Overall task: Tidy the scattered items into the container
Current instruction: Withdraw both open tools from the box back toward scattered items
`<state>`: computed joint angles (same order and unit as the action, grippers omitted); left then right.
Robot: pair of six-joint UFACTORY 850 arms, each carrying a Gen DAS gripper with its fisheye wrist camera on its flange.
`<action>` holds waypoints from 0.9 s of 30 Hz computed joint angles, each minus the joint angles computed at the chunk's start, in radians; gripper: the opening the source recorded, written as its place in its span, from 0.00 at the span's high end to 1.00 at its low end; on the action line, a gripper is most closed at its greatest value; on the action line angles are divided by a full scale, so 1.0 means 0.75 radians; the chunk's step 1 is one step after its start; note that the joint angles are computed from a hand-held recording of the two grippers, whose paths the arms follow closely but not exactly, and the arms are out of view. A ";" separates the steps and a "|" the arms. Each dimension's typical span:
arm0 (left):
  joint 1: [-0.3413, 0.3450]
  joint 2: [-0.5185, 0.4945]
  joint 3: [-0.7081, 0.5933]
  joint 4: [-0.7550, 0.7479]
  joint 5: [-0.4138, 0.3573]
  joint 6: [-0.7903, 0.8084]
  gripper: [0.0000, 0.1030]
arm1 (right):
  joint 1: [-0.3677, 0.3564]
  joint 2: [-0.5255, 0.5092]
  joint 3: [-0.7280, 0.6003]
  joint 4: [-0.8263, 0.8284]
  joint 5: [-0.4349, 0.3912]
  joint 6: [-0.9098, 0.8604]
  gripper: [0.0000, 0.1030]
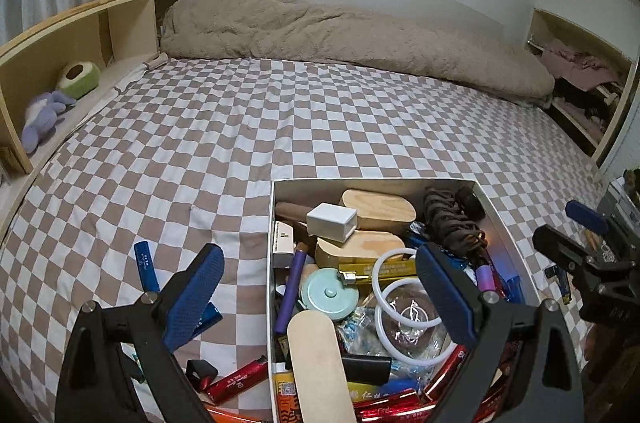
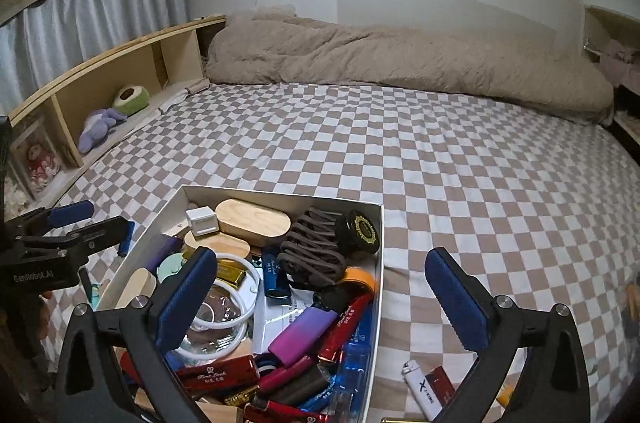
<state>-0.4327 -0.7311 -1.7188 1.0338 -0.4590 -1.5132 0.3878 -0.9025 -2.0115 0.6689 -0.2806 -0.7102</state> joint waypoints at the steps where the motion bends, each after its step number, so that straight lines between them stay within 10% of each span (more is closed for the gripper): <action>1: -0.003 0.000 0.002 0.008 -0.007 0.000 0.05 | 0.001 0.005 0.009 -0.003 0.008 0.002 0.00; 27: 0.022 0.067 0.124 0.205 -0.090 -0.271 0.05 | -0.070 0.051 0.089 -0.371 0.136 0.447 0.00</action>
